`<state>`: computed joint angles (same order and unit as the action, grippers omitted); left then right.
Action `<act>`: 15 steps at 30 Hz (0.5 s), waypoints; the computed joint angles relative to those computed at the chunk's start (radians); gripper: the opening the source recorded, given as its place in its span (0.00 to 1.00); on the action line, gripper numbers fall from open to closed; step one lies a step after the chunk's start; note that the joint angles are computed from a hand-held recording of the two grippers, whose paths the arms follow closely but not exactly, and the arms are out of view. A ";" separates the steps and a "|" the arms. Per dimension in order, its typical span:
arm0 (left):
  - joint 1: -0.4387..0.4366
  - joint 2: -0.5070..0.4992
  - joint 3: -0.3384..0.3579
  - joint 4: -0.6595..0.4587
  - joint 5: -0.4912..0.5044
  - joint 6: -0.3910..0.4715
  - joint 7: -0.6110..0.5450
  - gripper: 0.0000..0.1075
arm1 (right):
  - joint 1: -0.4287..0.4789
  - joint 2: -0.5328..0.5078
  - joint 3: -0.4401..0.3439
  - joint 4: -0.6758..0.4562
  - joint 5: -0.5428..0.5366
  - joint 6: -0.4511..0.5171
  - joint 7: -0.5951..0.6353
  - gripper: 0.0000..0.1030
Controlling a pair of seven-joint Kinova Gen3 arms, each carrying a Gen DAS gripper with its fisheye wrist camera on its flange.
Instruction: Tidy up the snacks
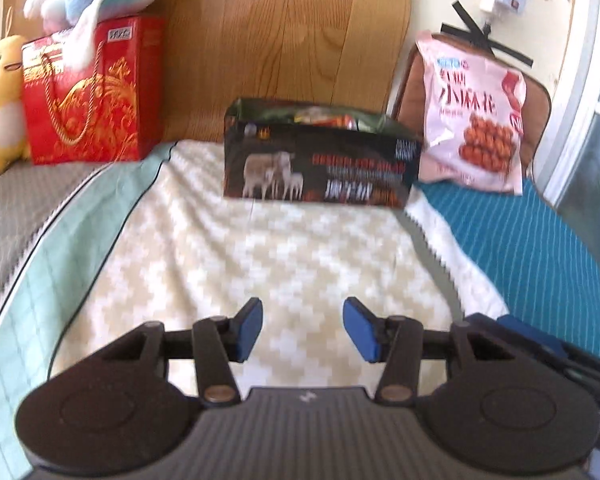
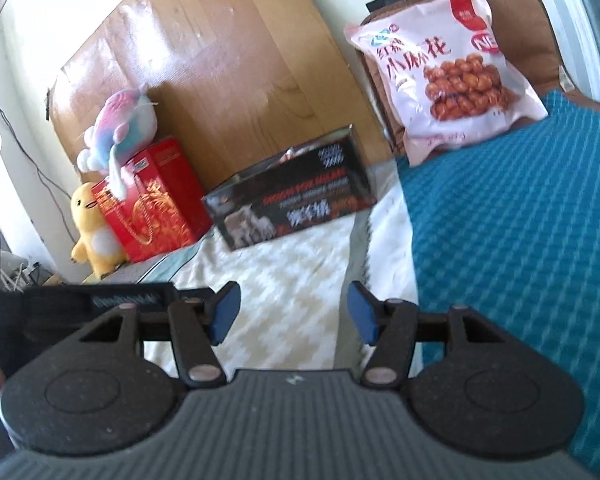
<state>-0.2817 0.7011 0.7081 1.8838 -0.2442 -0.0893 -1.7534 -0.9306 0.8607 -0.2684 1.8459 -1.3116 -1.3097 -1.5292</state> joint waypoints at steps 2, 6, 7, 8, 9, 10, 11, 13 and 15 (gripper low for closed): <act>0.012 -0.016 -0.027 0.030 0.002 -0.027 0.002 0.44 | -0.008 0.004 -0.006 -0.003 -0.007 0.001 0.005 0.60; 0.008 -0.038 -0.046 0.072 -0.022 -0.059 0.027 0.45 | -0.032 0.009 -0.016 -0.005 -0.026 -0.017 -0.009 0.60; 0.005 -0.043 -0.049 0.082 -0.029 -0.070 0.036 0.46 | -0.037 0.009 -0.017 -0.007 -0.029 -0.023 -0.008 0.60; 0.007 -0.048 -0.055 0.090 -0.037 -0.082 0.045 0.47 | -0.041 0.009 -0.018 -0.009 -0.032 -0.027 -0.004 0.60; 0.009 -0.053 -0.063 0.098 -0.046 -0.094 0.055 0.48 | -0.045 0.009 -0.019 -0.013 -0.035 -0.031 0.003 0.61; 0.014 -0.060 -0.074 0.108 -0.054 -0.109 0.065 0.49 | -0.049 0.010 -0.020 -0.018 -0.038 -0.035 0.010 0.61; 0.017 -0.064 -0.081 0.114 -0.064 -0.117 0.076 0.50 | -0.051 0.010 -0.021 -0.021 -0.040 -0.039 0.015 0.62; 0.018 -0.069 -0.087 0.121 -0.087 -0.123 0.100 0.50 | -0.054 0.010 -0.025 -0.024 -0.043 -0.045 0.021 0.62; 0.013 -0.070 -0.084 0.121 -0.112 -0.117 0.127 0.50 | -0.057 0.011 -0.028 -0.028 -0.048 -0.051 0.023 0.63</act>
<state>-0.2688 0.6312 0.6240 2.0050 -0.3559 -0.2066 -1.6266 -0.9872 0.8717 -0.2969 1.8175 -1.3596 -1.3609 -1.5061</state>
